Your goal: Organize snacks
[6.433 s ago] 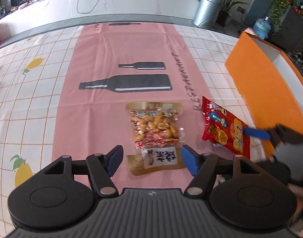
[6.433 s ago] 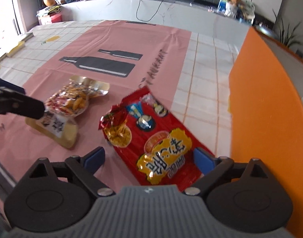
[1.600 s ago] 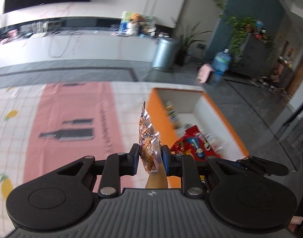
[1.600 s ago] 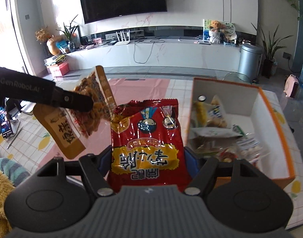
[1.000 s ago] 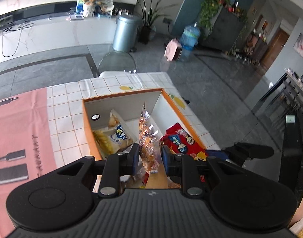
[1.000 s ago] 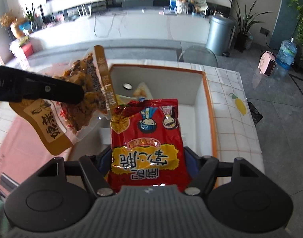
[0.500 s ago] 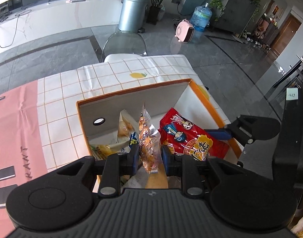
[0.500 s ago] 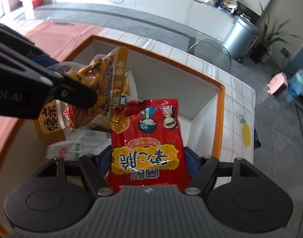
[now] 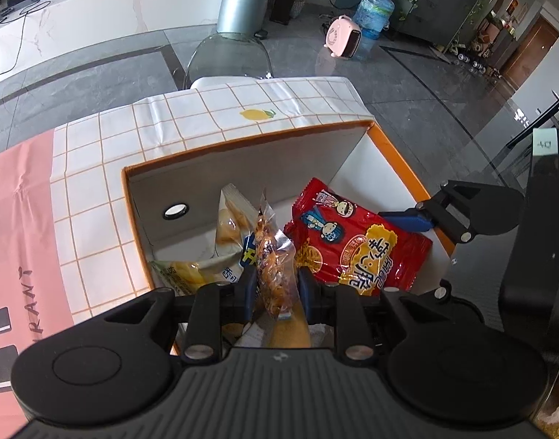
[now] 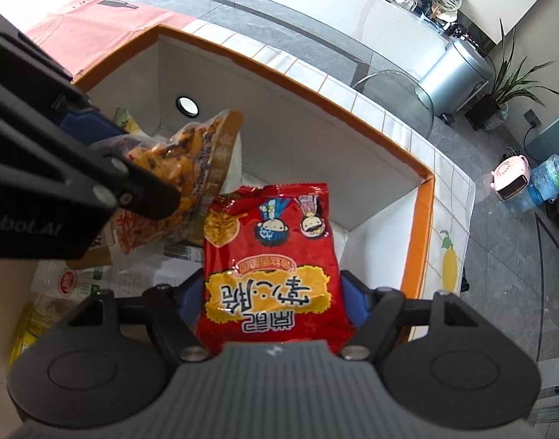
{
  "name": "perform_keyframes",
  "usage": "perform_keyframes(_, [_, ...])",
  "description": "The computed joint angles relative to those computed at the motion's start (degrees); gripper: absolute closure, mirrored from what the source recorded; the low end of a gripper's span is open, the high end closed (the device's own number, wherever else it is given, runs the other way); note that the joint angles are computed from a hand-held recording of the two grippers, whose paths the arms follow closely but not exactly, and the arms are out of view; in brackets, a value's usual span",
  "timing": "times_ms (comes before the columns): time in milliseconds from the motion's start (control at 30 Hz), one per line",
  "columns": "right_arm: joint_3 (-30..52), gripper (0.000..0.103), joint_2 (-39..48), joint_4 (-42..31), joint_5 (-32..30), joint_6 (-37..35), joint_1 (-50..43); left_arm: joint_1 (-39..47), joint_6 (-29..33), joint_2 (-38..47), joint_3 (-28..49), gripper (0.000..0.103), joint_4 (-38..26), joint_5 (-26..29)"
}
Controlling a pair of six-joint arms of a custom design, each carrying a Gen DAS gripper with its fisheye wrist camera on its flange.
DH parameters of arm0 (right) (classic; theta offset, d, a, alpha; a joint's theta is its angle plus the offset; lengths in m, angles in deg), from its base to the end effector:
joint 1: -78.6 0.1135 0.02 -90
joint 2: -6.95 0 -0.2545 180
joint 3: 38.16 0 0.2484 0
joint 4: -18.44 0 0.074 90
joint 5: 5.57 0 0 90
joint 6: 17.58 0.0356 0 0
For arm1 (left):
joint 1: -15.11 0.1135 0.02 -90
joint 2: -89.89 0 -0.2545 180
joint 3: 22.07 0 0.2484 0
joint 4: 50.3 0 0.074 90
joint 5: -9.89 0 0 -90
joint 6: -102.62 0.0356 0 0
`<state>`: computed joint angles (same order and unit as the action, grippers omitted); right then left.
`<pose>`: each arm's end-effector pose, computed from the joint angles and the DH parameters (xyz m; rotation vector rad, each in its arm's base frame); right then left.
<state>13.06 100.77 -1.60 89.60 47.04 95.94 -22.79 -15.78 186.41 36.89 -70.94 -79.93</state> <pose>0.2588 0.0774 0.1021 -0.9440 2.4943 -0.1656 0.2395 -0.1866 0.1218 0.2205 2.6388 -0.4160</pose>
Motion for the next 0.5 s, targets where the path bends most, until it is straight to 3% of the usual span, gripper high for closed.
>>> perform_keyframes(100, [1.1, 0.027, -0.3, -1.3, -0.3, 0.8, 0.2, -0.6, -0.1, -1.1, -0.1, 0.075, -1.0, -1.2])
perform_keyframes(167, [1.1, 0.02, -1.5, -2.0, 0.2, 1.7, 0.6, -1.7, 0.1, -2.4, 0.5, 0.065, -3.5, -3.3])
perform_keyframes(333, [2.6, 0.019, -4.4, -6.1, -0.6, 3.4, 0.2, -4.4, 0.6, -8.1, -0.2, 0.046, -7.6, -7.2])
perform_keyframes(500, [3.1, 0.017, -11.4, -12.8, -1.2, 5.4, 0.1, -8.0, 0.4, -14.8, -0.4, 0.036, -12.4, -11.9])
